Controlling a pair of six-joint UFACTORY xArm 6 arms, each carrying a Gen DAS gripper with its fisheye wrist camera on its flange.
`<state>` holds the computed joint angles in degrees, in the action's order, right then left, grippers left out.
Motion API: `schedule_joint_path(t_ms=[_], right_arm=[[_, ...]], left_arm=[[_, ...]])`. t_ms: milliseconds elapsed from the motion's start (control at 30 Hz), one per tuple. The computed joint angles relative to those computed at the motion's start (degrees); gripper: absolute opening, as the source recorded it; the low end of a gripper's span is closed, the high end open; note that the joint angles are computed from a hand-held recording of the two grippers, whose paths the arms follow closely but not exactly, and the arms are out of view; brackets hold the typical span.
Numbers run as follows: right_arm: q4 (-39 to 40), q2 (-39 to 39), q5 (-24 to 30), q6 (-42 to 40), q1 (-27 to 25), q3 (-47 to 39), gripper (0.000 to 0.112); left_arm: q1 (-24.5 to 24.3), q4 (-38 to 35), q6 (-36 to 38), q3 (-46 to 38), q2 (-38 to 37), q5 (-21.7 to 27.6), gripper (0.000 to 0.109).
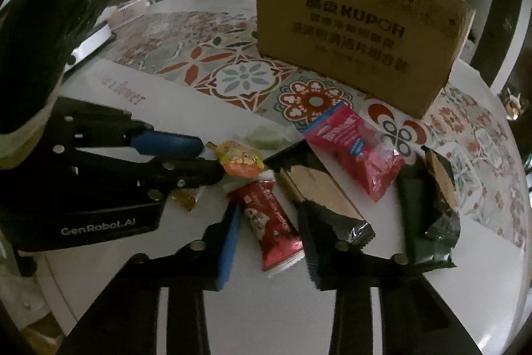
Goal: Organize snacks
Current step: 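Grasp the gold-wrapped bar with the left gripper while the right grasps the red candy bag, then carry both snacks over the cardboard box and open both grippers to drop them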
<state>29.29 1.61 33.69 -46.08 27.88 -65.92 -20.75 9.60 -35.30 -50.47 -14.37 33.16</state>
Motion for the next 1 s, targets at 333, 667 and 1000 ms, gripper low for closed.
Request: schedule_joint_path(t_ms=[333,667,1000], right_arm=[[3.58,-1.84,-0.85,2.3,-0.45,1.79,0.023],[5.87,-5.45,-2.46,3.14,-0.83,3.5,0.023],[9.33,-6.75,-5.05,2.72,-0.95,1.8,0.023]], left_arm=[[-0.75,0.58,-1.18,1.3,-2.64,0.35,0.019],[-2.11,6.32,-5.16,1.18,-6.25,0.51,0.019],[-1.78,14.46,-8.85,-2.02,-7.33,0.02,0.019]])
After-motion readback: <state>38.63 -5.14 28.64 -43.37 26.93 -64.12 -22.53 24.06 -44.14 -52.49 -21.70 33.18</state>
